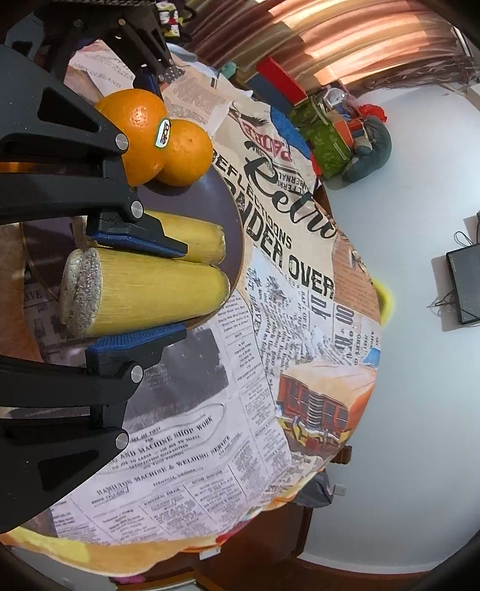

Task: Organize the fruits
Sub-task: 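Place Dole orange on purple plate with left tool while right tool places corn cob there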

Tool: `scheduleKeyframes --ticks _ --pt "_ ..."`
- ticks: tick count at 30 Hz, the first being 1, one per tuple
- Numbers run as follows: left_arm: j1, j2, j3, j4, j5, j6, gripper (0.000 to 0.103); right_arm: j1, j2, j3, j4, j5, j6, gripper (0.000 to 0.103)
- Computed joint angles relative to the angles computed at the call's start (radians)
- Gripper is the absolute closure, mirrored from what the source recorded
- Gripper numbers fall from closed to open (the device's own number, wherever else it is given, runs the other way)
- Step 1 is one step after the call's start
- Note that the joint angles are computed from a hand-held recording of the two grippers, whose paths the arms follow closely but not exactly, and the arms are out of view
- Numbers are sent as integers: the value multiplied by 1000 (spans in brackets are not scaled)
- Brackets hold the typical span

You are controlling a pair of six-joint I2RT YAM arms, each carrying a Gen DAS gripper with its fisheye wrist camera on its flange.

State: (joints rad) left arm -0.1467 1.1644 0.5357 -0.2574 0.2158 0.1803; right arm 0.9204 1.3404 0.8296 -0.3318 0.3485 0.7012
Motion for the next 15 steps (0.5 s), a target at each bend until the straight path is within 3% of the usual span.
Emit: scheduleKeyframes --ticks 15 --pt "32 -69 17 -81 42 -8 35 34 -26 33 -96 14 7 68"
